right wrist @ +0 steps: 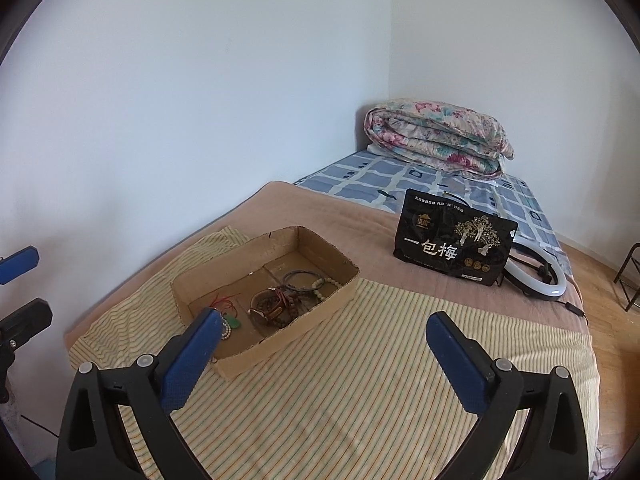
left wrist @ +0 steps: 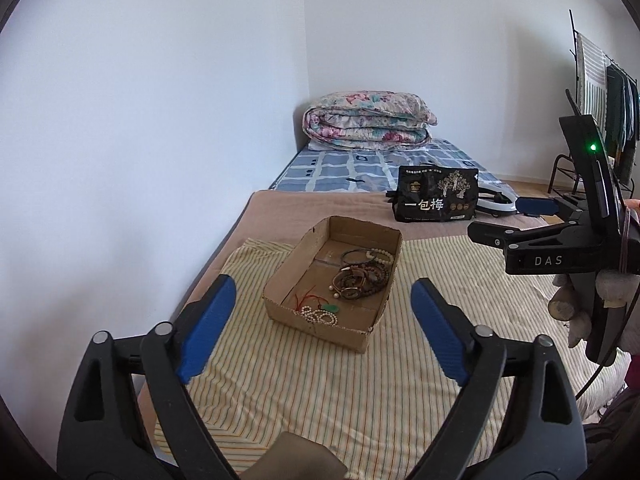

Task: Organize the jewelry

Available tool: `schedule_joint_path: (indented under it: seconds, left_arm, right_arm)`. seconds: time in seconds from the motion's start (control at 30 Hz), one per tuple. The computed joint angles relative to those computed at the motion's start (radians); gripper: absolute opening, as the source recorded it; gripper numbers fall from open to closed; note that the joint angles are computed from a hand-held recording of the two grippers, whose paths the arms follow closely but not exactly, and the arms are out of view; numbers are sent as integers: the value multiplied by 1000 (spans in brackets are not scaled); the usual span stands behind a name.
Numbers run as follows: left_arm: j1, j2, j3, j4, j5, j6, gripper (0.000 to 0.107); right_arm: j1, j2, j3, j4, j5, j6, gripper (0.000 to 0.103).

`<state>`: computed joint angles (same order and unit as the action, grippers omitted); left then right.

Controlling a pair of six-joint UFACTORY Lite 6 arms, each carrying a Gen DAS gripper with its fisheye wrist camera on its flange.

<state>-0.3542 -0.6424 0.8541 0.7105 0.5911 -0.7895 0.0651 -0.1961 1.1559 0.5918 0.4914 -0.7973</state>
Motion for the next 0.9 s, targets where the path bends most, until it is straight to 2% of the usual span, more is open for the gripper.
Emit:
schedule_joint_path:
  seconds: [0.17, 0.9]
  left_arm:
    - [-34, -26, -12, 51, 41, -50, 99]
    - [-74, -8, -40, 113, 44, -133, 101]
  right_arm:
    - [2, -29, -32, 1, -12, 2, 103]
    - [-44, -58, -98, 37, -40, -7, 103]
